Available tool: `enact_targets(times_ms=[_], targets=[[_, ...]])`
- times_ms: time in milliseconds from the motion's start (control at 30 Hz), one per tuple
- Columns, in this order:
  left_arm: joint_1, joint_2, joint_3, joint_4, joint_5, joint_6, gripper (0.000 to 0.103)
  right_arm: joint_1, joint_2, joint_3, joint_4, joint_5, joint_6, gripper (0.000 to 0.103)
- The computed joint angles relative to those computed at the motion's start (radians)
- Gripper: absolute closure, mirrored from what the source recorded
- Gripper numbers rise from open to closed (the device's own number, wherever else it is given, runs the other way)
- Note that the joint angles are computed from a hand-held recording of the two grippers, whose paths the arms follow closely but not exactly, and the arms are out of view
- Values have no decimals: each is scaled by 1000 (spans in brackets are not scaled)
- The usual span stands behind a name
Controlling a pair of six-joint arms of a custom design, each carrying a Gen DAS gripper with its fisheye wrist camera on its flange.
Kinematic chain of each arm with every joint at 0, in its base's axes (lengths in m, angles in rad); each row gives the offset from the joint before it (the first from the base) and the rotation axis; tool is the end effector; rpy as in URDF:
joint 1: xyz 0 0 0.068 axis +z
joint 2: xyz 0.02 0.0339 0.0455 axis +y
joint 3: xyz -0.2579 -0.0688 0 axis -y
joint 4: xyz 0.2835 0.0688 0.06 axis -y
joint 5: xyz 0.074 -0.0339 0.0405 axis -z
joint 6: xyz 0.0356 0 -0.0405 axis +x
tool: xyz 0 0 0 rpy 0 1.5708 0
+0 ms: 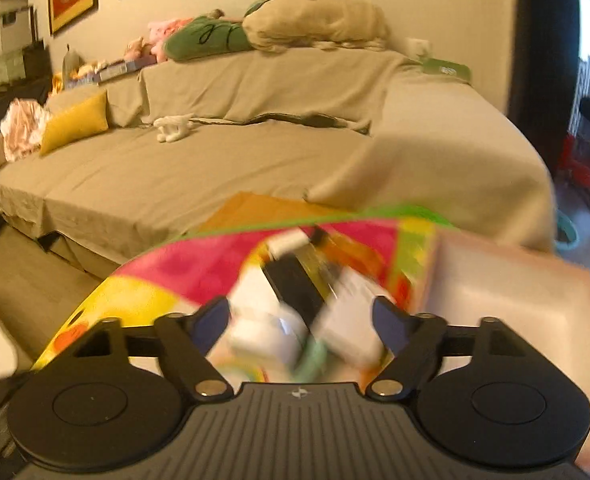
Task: Organize rigid objects
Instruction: 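Grasp the black cylindrical cup with the left tool while the right tool grasps the white round jar, then carry the black cup and white jar toward the pink box with both tools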
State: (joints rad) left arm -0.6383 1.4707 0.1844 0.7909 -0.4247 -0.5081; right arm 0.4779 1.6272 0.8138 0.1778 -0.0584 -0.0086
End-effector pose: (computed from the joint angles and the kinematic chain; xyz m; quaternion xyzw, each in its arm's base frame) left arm 0.1895 -0.1223 0.0642 -0.0531 0.8448 -0.1194 0.5188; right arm 0.3197 0.1679 0.1412 -0.2277 0.8628 0.1301 0.4321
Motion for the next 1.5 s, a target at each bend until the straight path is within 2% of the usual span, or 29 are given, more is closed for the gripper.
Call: enact_targets(times_ms=[33,67,100,200,400,500,533,567,600,667,800,867,900,1000,1067,1233,1367,1500], targets=[[17,-1,-4,4,15,-16,44,26,63,53,13,36,-13,47],[32,-2,-10,16,33,-29,44,52,132,116,10,80,-30,60],[40,-12,-19,22,44,-37,45,66,187,172,-6,110,-43,67],[51,-10,-14,26,62,-33,45,71,251,254,-96,104,-47,78],[32,-45,-24,-10,100,0,45,39,52,68,-194,-52,-96,78],[-1,-69,-20,-63,100,13,44,53,-56,-58,-143,-39,-157,76],[-11,-81,-19,-84,92,17,44,58,-81,-94,-114,-32,-182,67],[-18,-98,-18,-114,91,21,44,65,-93,-117,-93,-24,-203,48],[-26,-113,-18,-140,88,23,44,73,-94,-128,-76,-7,-210,37],[-50,-147,-8,-219,73,34,44,83,-58,-116,-55,15,-189,37],[-104,-136,45,-322,11,115,42,68,89,-8,-86,-11,-119,38],[-123,-103,92,-378,-14,152,40,69,95,-24,-46,4,-106,48],[-126,-83,111,-390,-20,166,39,68,76,-33,-67,2,-107,48],[-131,-7,165,-395,-22,203,40,35,-85,-152,-75,-36,-122,48],[-152,24,188,-388,-49,231,43,-10,-248,-263,-98,-61,-154,48],[-209,-40,234,-469,-17,279,50,-231,-666,-490,-274,-190,-264,48],[-260,-26,403,-582,-61,444,50,-521,-917,-621,-412,-340,-383,48],[-272,70,632,-623,-84,615,50,-772,-981,-678,-445,-483,-472,48]])
